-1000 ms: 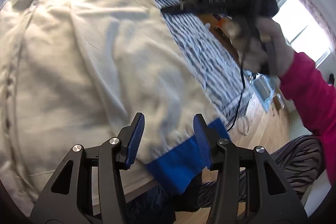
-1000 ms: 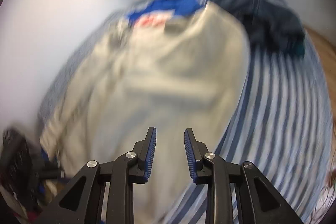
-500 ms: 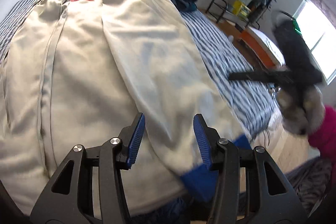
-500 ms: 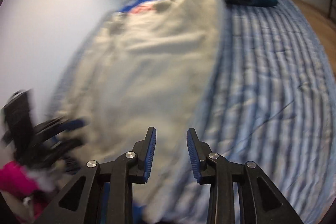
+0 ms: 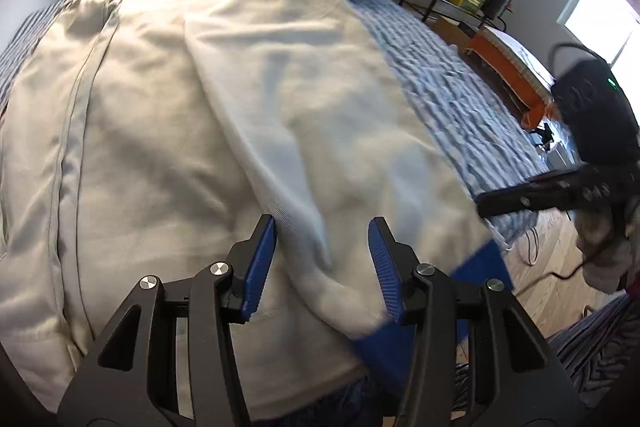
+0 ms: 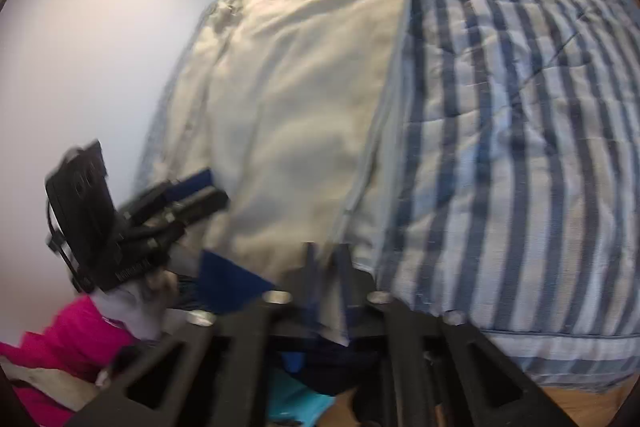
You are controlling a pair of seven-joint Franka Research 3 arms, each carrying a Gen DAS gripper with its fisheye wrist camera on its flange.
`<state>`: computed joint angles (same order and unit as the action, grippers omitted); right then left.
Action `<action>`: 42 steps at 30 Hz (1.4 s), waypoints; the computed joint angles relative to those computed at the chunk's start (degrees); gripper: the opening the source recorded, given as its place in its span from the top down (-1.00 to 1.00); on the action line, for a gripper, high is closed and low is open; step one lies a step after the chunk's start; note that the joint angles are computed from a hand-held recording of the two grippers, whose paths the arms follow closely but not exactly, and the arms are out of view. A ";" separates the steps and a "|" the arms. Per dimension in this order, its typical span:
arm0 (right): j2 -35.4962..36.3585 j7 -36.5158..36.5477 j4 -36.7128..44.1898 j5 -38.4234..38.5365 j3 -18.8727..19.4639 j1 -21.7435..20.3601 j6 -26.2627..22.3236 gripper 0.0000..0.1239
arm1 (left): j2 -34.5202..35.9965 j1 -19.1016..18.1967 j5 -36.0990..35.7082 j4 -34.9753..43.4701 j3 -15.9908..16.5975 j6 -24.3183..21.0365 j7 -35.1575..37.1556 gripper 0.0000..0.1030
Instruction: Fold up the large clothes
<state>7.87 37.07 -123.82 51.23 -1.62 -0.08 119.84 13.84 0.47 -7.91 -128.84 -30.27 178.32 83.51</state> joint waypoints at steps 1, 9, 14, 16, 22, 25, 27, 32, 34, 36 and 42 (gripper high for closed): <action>-0.08 0.02 -0.09 -0.32 0.15 0.21 0.22 0.92 | -0.37 0.89 -0.69 -0.23 -1.40 -0.05 0.67 0.06; -1.30 1.17 -1.93 -2.65 1.63 2.88 6.21 1.00 | -1.36 6.34 -10.80 -0.42 -9.15 -1.15 7.26 0.06; -0.87 1.82 -1.48 -1.36 0.63 2.37 7.08 0.98 | -6.13 1.24 -12.60 -2.24 -5.13 -0.43 6.59 0.06; 0.85 2.73 -0.22 -2.12 0.56 1.97 5.19 0.87 | -7.86 -3.08 -9.35 -3.19 -0.68 -0.05 2.47 0.06; -1.31 -0.09 -0.56 1.58 -0.31 -0.43 2.65 0.51 | -5.63 -10.24 -4.19 -0.08 5.42 -0.80 2.34 0.05; -2.06 -0.52 -0.82 4.06 -1.41 -1.82 2.07 0.50 | -0.99 -9.53 -4.25 3.44 4.74 -7.18 4.59 0.05; -2.69 -1.12 -1.31 5.05 -1.86 -2.40 2.64 0.50 | 0.21 -9.88 -3.88 2.63 5.60 -7.69 3.92 0.05; -4.24 -2.24 -2.15 6.66 -2.87 -3.61 4.41 0.50 | -2.55 -9.64 -4.38 0.35 4.75 -5.58 2.79 0.04; -5.57 -3.23 -2.81 7.73 -3.42 -4.14 5.45 0.49 | -2.82 -8.88 -7.54 0.92 2.97 -4.47 5.22 0.04; -7.00 -4.67 -3.49 9.77 -4.06 -4.70 6.76 0.44 | -2.49 -12.54 -2.78 3.14 5.89 -5.57 1.36 0.03; -8.80 -5.40 -4.06 14.35 -5.02 -5.14 9.35 0.40 | 6.38 -22.85 12.01 17.58 14.61 -16.30 -14.77 -0.35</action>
<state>-0.93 31.67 -127.87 65.58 -6.64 -5.21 129.19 20.22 -22.39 4.10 -111.26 -15.66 162.02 68.74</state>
